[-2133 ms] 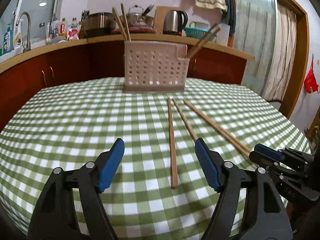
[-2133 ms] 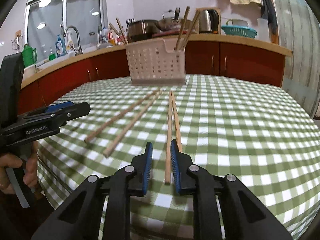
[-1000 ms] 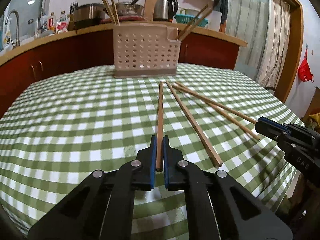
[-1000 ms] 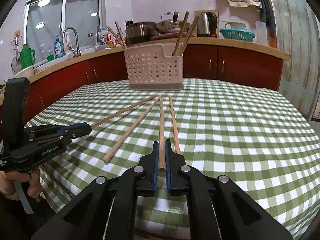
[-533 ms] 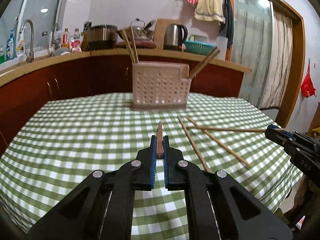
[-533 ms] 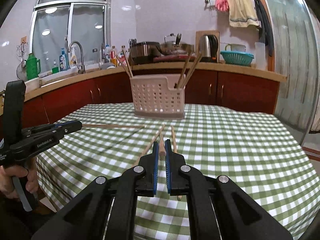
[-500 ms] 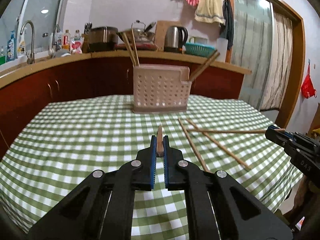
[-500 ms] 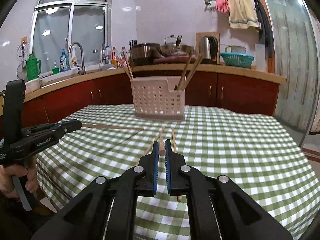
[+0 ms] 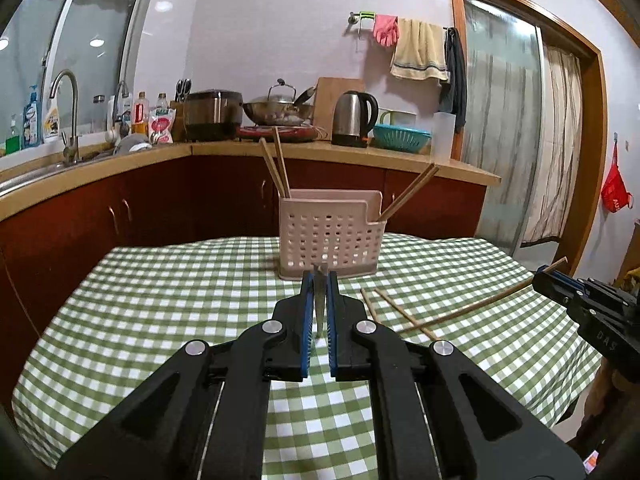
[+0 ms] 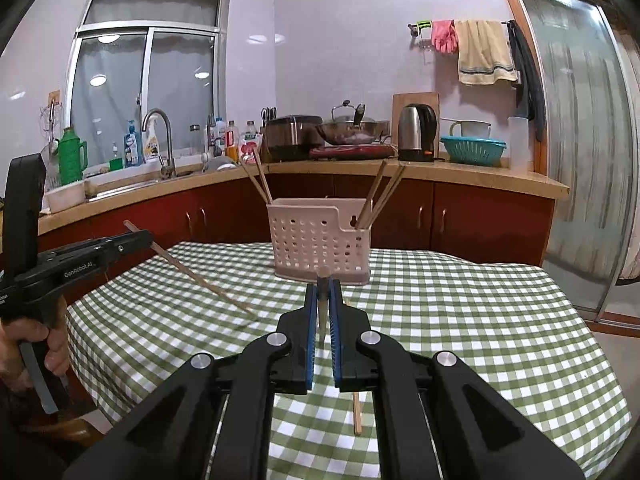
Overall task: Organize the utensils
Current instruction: 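Carry both chopsticks over the caddy and lower them in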
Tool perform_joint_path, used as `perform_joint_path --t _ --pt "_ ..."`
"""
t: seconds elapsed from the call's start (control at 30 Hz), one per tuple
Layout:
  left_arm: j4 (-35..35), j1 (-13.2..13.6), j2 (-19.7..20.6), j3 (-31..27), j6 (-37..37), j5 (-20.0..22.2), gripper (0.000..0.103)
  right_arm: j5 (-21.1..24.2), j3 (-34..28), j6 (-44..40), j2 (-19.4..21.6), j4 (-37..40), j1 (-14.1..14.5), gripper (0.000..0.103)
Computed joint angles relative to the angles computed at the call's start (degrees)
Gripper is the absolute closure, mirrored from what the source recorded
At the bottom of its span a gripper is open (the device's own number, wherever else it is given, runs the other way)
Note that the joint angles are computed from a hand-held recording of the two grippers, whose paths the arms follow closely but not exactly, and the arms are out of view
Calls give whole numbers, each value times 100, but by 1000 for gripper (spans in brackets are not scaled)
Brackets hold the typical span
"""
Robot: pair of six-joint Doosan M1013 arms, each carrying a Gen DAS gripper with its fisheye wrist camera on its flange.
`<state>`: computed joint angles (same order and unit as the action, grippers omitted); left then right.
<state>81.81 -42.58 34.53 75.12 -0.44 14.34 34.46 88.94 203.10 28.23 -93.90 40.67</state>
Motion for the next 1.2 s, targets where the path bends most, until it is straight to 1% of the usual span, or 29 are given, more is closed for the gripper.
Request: perform_joint_path --t 0.47,0.73,0.97,1.13,1.2 --pt "-576 85 203 -455 692 -130 96 -169 -408 -377 151 107 -131 96" --pt "-1163 155 334 -720 1202 -215 96 -231 -603 -451 241 97 -191 96" --pt "-868 180 362 -840 934 -268 96 -248 -685 -362 229 -90 -230 96" --pt "-1028 217 398 -1010 1115 -392 96 -267 -762 -145 216 -405 -285 96" --pt "-910 225 418 -1093 1041 -429 96 -265 -798 -57 215 -544 -308 96"
